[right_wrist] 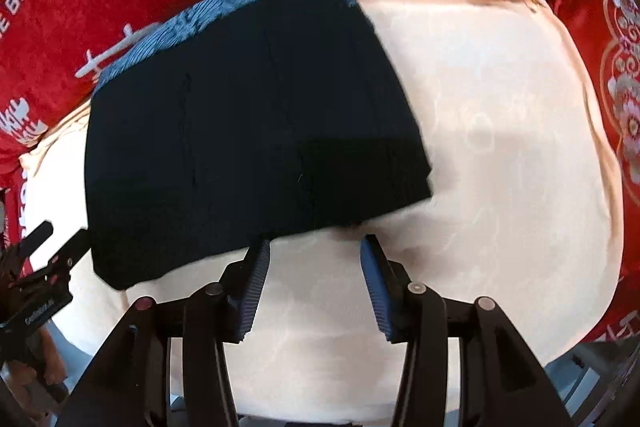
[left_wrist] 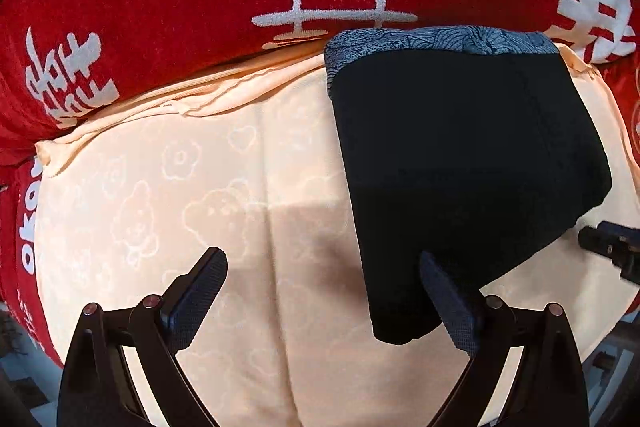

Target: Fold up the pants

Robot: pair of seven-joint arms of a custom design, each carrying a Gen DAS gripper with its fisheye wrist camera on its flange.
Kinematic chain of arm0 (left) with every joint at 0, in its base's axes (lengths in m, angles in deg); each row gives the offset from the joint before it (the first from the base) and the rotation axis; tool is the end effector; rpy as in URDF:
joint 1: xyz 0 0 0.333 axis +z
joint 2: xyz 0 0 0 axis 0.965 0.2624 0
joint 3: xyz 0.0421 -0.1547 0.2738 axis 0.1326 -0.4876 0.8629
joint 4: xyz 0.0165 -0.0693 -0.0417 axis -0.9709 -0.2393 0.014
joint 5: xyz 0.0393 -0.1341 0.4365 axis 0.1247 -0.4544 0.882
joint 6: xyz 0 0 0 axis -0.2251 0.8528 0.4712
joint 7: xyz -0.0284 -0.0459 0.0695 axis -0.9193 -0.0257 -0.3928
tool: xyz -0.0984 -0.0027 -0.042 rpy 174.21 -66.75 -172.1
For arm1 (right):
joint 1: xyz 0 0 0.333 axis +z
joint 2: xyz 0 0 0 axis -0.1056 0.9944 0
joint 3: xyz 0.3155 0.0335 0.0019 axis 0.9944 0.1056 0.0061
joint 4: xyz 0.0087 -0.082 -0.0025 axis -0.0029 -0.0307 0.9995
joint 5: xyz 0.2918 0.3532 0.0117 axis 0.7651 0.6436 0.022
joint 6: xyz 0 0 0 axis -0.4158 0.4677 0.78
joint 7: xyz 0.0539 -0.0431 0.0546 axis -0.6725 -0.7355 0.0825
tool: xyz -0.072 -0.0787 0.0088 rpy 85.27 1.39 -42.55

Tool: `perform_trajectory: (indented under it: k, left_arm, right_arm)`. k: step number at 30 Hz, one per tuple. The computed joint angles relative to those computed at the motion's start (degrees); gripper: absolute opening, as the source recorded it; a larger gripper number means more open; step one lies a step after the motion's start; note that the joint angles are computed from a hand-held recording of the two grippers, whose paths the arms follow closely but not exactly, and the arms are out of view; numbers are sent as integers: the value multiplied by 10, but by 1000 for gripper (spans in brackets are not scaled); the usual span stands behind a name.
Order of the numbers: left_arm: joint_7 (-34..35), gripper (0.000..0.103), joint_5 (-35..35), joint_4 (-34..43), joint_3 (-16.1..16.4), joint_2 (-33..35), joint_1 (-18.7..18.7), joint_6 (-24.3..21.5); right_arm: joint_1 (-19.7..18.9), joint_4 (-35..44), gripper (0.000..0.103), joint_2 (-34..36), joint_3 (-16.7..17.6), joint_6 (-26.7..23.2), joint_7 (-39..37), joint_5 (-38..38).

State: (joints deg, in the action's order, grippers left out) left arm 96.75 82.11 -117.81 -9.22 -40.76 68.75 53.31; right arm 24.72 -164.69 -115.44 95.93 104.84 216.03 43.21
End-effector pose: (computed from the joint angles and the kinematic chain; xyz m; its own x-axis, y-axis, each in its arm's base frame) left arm 0.5602 -0.1816 0.5324 -0.7569 -0.6518 -0.0472 -0.6315 0.7481 -0.2039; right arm 0.3855 0.3163 0.5254 -0.7471 -0.6446 -0.1622 -0.6514 0.7586 -0.0143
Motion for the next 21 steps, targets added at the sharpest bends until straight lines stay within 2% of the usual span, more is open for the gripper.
perform_trajectory:
  k: [3, 8, 9, 10, 12, 14, 18, 21]
  left_arm:
    - [0, 97, -3, -3, 0, -7, 0, -6]
    - [6, 97, -50, 27, 11, 16, 1, -55]
    - [11, 97, -59, 32, 12, 19, 1, -63]
    - [15, 97, -62, 33, 12, 20, 1, -64]
    - [17, 97, -64, 34, 10, 21, 0, -61]
    - [6, 97, -65, 38, 9, 23, 1, -57]
    - [-51, 97, -50, 63, 3, 45, -1, -43]
    - [-100, 97, -21, 84, -4, 69, -8, -16]
  right_arm:
    - [5, -6, 58, -2, 8, 23, 15, 3]
    - [15, -13, 58, -13, 10, 41, 28, 12]
    - [17, -19, 61, -20, 8, 47, 26, 11]
    - [18, -26, 67, -29, 6, 53, 23, 11]
    - [19, -34, 72, -38, 5, 69, 18, 7]
    - [18, -40, 72, -49, -6, 74, 3, 4]
    - [16, -60, 72, -75, -18, 75, -21, 3]
    - [7, -73, 72, -95, -32, 67, -49, 0]
